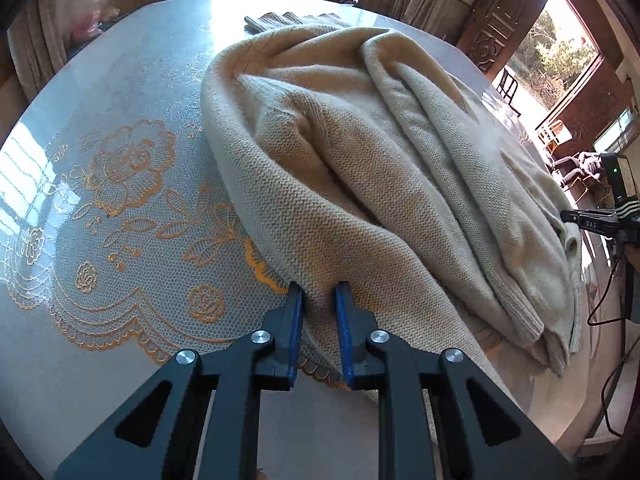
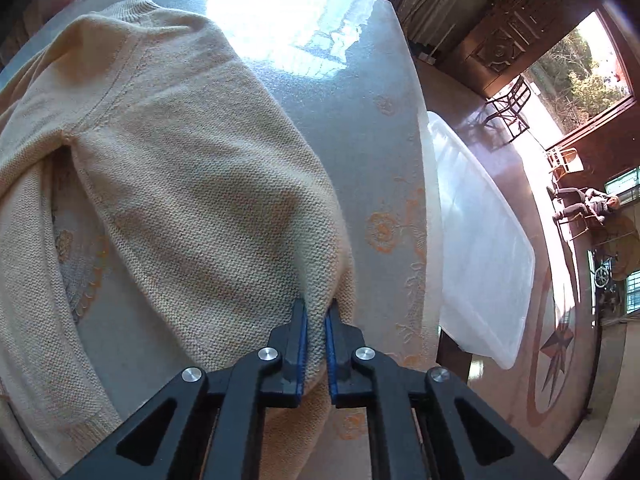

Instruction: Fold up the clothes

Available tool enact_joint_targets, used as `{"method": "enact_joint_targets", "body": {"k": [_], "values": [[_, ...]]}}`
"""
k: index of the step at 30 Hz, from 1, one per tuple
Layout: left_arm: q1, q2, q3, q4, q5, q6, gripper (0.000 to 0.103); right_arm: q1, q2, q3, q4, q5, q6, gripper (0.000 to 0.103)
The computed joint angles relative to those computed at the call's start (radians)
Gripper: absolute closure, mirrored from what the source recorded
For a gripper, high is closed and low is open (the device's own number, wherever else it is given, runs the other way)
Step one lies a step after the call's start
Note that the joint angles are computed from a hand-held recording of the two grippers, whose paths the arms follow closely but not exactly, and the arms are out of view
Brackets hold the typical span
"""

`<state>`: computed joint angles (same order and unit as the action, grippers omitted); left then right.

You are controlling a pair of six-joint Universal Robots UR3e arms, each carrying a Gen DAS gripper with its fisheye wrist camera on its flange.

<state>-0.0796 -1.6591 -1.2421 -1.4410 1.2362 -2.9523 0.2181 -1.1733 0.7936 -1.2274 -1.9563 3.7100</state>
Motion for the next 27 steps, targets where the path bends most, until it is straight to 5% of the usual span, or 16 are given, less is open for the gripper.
{"method": "enact_joint_targets", "body": {"k": [4, 7, 9, 11, 15, 20, 27], "values": [[0.058, 0.021, 0.001, -0.064, -0.063, 0.031, 0.084, -0.006, -0.034, -0.008, 0.06, -0.113, 0.055, 0.096], [0.144, 0.1, -0.039, -0.129, -0.167, 0.111, 0.067, -0.011, -0.068, -0.02, 0.07, -0.111, 0.075, 0.096], [0.218, 0.16, -0.06, -0.198, -0.244, 0.194, 0.023, -0.014, -0.102, -0.005, 0.052, -0.083, 0.086, 0.095], [0.286, 0.201, -0.061, -0.276, -0.287, 0.263, 0.0, -0.028, -0.148, 0.045, 0.01, -0.028, 0.092, 0.093], [0.327, 0.223, -0.072, -0.338, -0.267, 0.313, 0.0, -0.013, -0.238, 0.159, -0.091, -0.006, 0.16, 0.083], [0.168, 0.153, -0.1, -0.08, -0.149, 0.122, 0.0, 0.038, -0.356, 0.308, -0.254, -0.046, 0.18, 0.082], [0.034, -0.01, -0.005, 0.049, -0.03, 0.007, 0.0, 0.229, -0.335, 0.266, -0.257, -0.123, 0.238, 0.082]]}}
